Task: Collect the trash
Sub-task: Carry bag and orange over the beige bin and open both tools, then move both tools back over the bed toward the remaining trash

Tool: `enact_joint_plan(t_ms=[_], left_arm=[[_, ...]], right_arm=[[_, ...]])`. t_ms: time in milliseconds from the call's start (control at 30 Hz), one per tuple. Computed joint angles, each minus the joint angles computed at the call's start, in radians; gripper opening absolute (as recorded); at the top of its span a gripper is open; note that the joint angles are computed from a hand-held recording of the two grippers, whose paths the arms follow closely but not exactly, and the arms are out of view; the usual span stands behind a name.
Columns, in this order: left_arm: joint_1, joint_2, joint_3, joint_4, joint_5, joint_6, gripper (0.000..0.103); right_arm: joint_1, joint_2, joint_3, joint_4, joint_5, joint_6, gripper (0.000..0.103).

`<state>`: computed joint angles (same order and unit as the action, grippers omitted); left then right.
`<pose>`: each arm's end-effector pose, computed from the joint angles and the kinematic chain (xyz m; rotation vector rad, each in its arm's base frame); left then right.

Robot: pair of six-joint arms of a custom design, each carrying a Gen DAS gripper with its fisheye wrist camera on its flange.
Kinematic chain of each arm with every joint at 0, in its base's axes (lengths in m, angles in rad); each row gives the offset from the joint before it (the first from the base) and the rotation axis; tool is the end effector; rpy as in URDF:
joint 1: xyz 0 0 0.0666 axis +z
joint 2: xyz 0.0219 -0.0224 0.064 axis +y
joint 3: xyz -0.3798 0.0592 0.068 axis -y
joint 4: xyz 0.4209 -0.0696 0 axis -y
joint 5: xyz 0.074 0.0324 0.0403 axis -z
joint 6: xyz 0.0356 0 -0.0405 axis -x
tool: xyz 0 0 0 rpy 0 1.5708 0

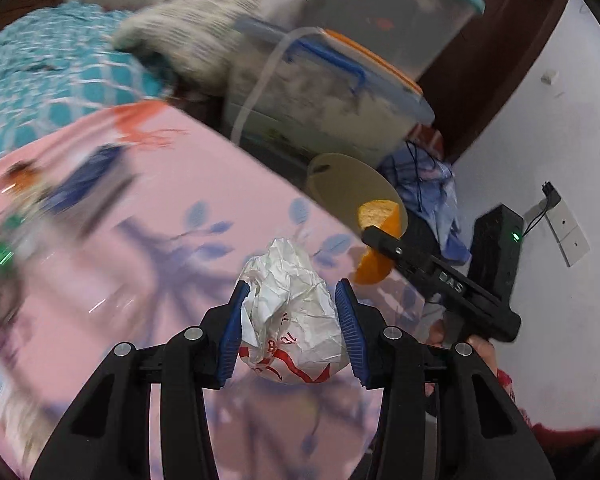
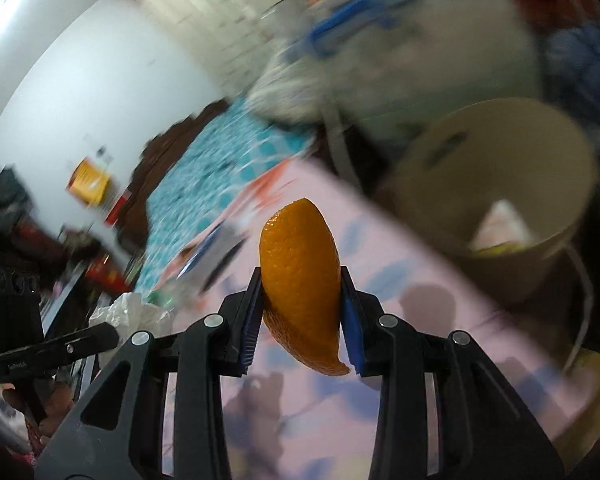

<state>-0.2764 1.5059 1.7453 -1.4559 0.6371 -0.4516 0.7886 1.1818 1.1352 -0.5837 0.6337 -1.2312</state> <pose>0.4842 -0.1598 0.5175 1.0782 2.3952 -0.8203 0.3282 0.2999 0.4275 0.7952 1.9543 0.5327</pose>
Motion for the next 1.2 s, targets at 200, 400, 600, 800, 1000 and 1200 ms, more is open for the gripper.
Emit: enact_joint_plan(t_ms=[200,400,600,800,1000,1200], left_arm=[[-0.218,0.23,0.239,0.011,-0.091,0.142,0.042],[-0.342,0.419,0.436,0.018,-0.172,0.239,0.05],[-0.394,0.494,0.494,0.031,-0.252,0.3,0.072],[-0.365,0.387,0.364,0.091,-0.22,0.278,0.072],[-0.292,0.174,0.133,0.172,-0.151,0.223,0.072],[-0.17,-0.018,-0.072,0.239,-0.134,0.157,0.072]], right_arm=[[-0.131,-0.146,-0.145,-0.056,-0.017,-0.086,0.038],[-0.252,-0.194,-0.212,-0.039,-0.123,-0.088,0.048],[-0.272,-0.208,-0.215,-0.057,-0.073,-0.081,0.067],[-0.22,-0.222,-0.22,-0.05,0.031,-0.105,0.067],[-0.144,-0.183,-0.167,-0.001,0.082,-0.05,0.067],[-0.088,-0.067,-0.066,0.088,0.016,0.053,0.067]])
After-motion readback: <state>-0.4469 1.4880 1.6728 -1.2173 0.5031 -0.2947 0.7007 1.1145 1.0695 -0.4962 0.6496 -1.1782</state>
